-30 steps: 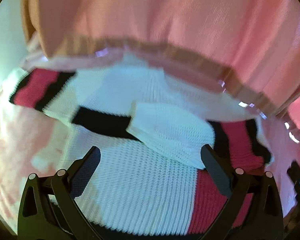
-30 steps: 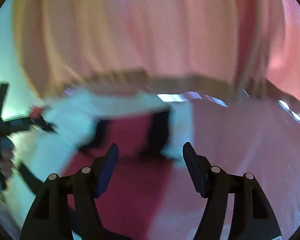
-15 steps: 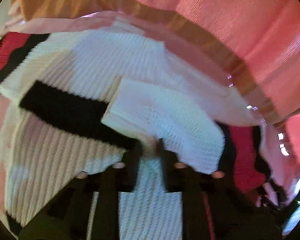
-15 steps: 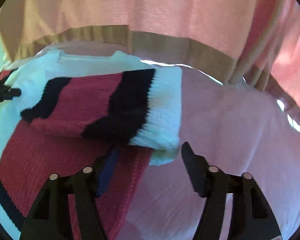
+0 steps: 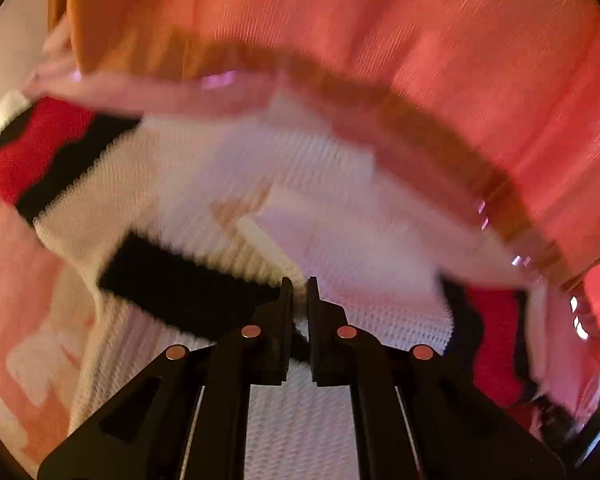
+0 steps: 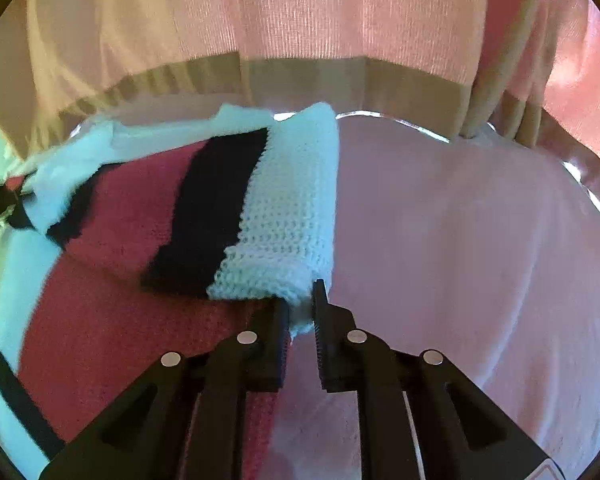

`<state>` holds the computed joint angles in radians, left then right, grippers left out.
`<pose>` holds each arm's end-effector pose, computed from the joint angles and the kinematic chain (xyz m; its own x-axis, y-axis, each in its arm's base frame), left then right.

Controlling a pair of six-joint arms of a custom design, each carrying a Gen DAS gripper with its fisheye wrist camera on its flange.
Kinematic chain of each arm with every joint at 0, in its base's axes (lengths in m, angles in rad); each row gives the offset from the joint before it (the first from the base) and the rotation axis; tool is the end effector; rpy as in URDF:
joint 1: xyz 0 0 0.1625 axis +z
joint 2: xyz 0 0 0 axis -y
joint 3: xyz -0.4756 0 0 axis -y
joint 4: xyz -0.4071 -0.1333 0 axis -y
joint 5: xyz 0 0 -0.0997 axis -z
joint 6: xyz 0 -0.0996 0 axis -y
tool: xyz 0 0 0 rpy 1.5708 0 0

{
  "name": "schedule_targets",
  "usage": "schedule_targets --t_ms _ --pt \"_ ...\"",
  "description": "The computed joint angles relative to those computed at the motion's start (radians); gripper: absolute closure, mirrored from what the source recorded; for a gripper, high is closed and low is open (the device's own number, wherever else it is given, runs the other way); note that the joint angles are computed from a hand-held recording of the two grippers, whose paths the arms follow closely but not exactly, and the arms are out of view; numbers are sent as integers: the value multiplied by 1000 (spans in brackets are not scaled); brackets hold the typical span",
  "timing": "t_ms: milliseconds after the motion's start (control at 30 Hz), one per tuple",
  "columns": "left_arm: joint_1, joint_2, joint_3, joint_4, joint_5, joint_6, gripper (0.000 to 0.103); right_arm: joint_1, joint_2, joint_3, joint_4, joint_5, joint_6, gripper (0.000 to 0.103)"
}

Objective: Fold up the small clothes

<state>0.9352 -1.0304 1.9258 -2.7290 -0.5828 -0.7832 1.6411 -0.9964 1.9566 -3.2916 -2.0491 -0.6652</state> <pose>-0.1878 -0.6192 0.2256 -0.8096 -0.4404 -0.3881 0.0029 0.6581 -0.7530 0.1311 -0.6173 0.2329 -0.6829 -0.2461 0.6878 -0.6004 0.7254 -0.3366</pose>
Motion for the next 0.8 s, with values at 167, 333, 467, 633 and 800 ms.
schedule_targets --t_ms 167,333,467,633,800 --pt "-22 5 4 -22 27 46 94 14 -88 67 23 57 115 85" --pt "-17 0 -1 43 26 -13 93 17 -92 82 -47 188 98 85" --pt "-9 2 -7 80 24 -37 93 26 -1 -7 69 64 77 97" --pt "0 3 -17 122 21 -64 92 0 -12 1 74 56 108 103" --pt "-17 2 0 -23 37 -1 90 40 -6 13 12 149 40 96"
